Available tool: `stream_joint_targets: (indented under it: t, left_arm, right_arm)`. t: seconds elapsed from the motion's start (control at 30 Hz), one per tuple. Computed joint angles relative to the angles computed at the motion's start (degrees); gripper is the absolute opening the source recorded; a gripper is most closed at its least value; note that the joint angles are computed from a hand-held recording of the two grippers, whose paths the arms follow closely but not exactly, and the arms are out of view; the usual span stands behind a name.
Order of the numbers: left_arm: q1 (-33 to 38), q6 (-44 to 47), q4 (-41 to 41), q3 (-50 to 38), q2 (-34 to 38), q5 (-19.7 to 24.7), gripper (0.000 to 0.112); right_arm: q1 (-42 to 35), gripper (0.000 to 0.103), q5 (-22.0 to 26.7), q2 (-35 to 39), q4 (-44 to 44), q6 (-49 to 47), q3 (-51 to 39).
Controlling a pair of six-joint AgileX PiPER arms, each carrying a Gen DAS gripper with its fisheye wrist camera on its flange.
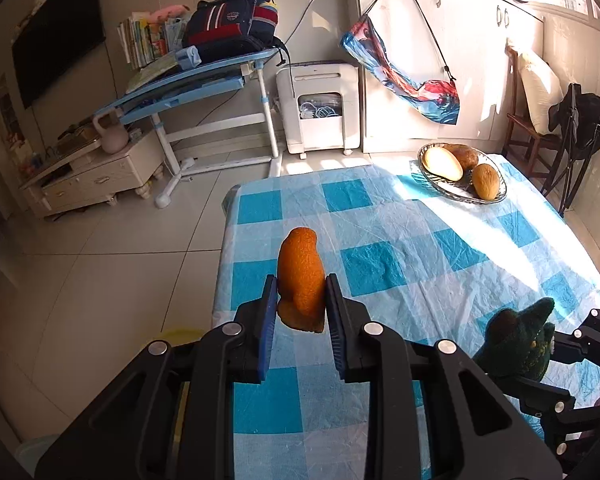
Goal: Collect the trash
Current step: 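Carry peel and toy to the bucket and open the left gripper over it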
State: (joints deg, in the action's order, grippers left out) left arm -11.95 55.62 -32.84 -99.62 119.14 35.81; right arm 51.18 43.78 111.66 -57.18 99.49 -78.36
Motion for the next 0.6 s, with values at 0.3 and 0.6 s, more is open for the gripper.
stream_joint_targets:
  t: [0.3,0.6]
  left_arm:
    - [6.23,1.38,-5.44,-2.93,-0.47,1.13,0.023]
    - [10.85,-3.86,-1.87,-12.72,3.8,2.28,0.023]
  right_arm:
    - [1.13,0.03,4.31,2.77,-2.43,-2.1,-7.4]
    - [0.69,0.03,4.63,9.08,-1.24,-6.71,-19.86]
